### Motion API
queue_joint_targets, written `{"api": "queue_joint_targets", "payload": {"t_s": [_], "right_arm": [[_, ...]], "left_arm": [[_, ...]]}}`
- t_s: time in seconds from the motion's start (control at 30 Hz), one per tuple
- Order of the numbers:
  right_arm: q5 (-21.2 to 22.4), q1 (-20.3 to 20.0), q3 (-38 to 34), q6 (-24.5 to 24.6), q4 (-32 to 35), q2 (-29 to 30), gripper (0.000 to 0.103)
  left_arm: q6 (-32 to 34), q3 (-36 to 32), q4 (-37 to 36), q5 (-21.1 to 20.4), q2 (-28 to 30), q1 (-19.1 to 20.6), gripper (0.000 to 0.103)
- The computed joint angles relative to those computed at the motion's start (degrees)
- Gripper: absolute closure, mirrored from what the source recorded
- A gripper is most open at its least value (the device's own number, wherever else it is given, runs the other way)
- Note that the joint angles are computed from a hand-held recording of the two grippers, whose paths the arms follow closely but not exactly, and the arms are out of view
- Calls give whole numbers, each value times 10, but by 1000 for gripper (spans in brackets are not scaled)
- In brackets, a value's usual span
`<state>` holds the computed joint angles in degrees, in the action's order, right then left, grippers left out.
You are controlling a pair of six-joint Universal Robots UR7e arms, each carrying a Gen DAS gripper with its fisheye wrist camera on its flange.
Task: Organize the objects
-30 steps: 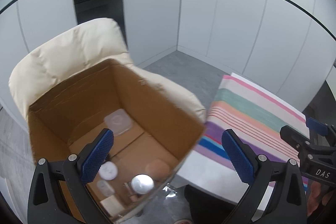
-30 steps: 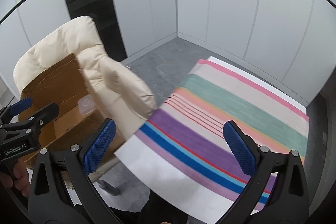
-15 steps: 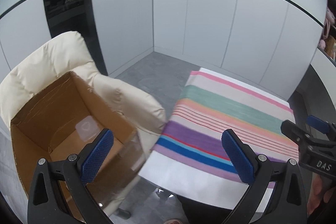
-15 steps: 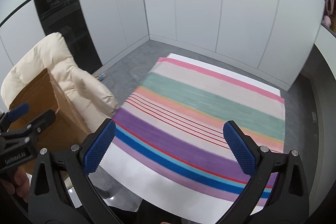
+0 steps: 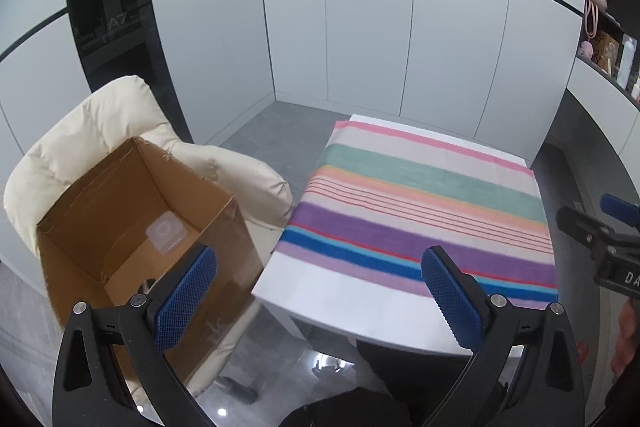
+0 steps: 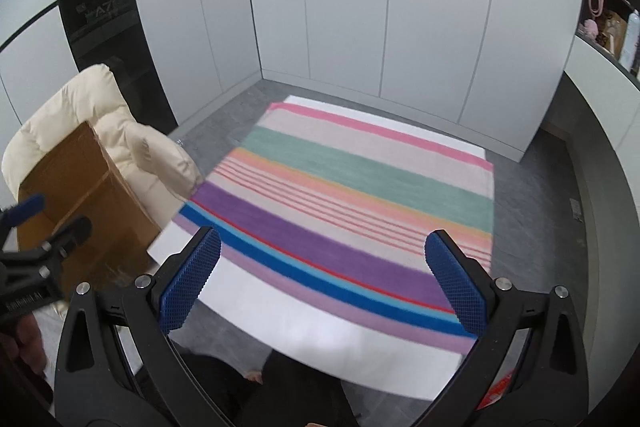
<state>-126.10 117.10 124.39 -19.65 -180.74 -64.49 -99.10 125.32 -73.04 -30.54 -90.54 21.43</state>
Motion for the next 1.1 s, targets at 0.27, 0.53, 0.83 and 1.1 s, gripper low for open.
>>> {"api": "queue_joint_targets", "payload": {"t_s": [0.27, 0.53, 0.83, 1.1], "right_arm": [[-7, 7, 58, -5, 8, -68, 0], [-8, 12, 81, 18, 28, -95, 0], [-4, 10, 74, 30, 42, -87, 0], [-10, 15, 72, 24, 39, -78, 0]], "left_arm": [[-125, 1, 106, -50, -20, -54, 0], [-98, 18, 72, -64, -38, -62, 0], [-109, 26, 67, -69, -55, -54, 0], [-90, 22, 68, -68, -35, -59, 0]]}}
